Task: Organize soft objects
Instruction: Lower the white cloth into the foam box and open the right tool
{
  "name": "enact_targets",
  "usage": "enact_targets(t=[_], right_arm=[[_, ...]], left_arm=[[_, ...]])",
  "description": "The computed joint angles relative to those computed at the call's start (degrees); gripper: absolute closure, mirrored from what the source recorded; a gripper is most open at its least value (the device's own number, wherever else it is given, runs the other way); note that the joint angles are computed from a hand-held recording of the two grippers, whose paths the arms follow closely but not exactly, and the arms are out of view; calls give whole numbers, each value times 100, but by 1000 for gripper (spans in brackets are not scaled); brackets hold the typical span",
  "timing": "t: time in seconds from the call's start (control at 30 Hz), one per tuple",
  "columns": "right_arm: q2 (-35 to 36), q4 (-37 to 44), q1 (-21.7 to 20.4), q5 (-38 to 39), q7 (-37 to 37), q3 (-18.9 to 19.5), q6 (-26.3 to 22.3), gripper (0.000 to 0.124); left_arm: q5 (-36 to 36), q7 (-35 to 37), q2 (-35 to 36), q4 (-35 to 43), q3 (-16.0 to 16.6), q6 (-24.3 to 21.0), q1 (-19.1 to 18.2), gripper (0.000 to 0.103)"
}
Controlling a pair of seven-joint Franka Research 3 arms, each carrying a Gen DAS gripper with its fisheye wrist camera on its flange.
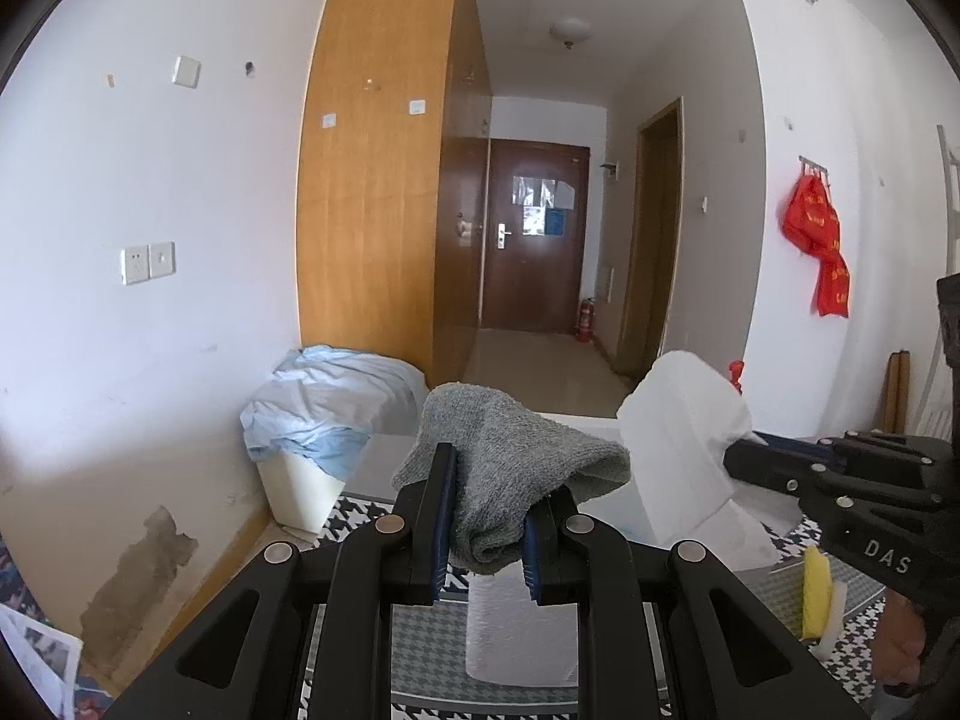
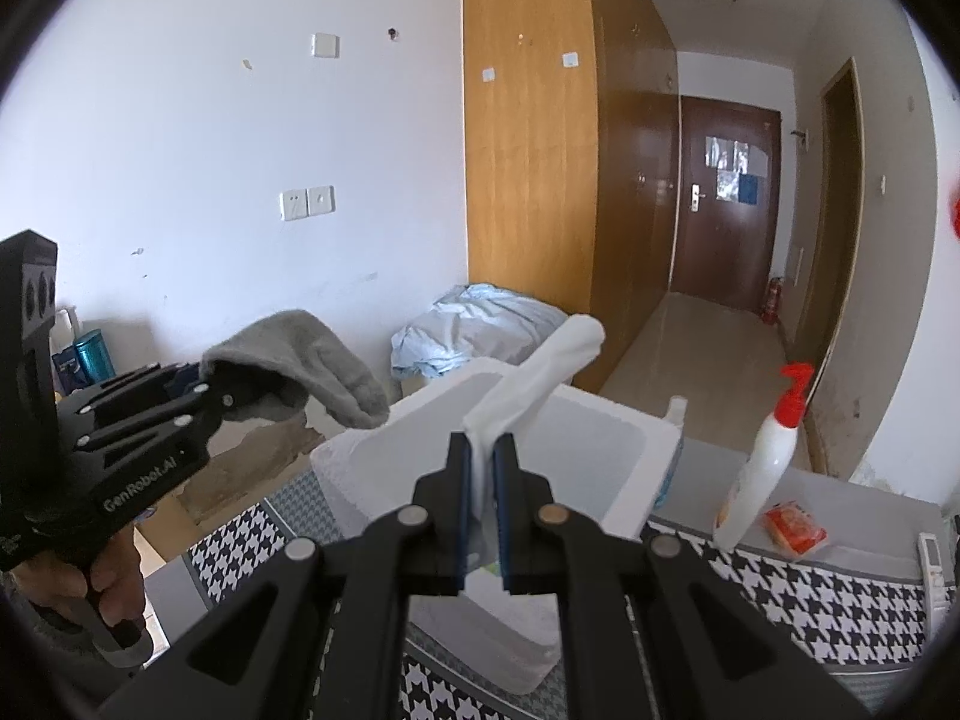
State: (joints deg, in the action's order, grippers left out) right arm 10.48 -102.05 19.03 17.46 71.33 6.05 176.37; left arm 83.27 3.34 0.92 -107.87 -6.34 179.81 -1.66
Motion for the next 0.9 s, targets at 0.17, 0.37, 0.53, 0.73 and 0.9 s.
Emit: enact_targets(t=[0.17, 0.37, 0.53, 0.73, 0.9], right_arm=[[148, 203, 99, -206, 279, -139, -197, 114], [304, 400, 151, -436, 540, -237, -383, 114], [368, 536, 202, -689, 726, -311, -704, 94], [243, 315, 145, -688, 630, -211, -418, 50], [119, 148, 66, -474, 410, -92, -279, 50]], left_arm=[[-44, 34, 31, -9, 5, -56, -5, 83], [-215, 182, 48, -14, 1, -164, -38, 83], [-161, 120, 58, -13, 13, -137, -49, 83], [-435, 311, 58, -42, -1, -267, -68, 83], [-455, 321, 51, -38, -8, -327, -92, 83]])
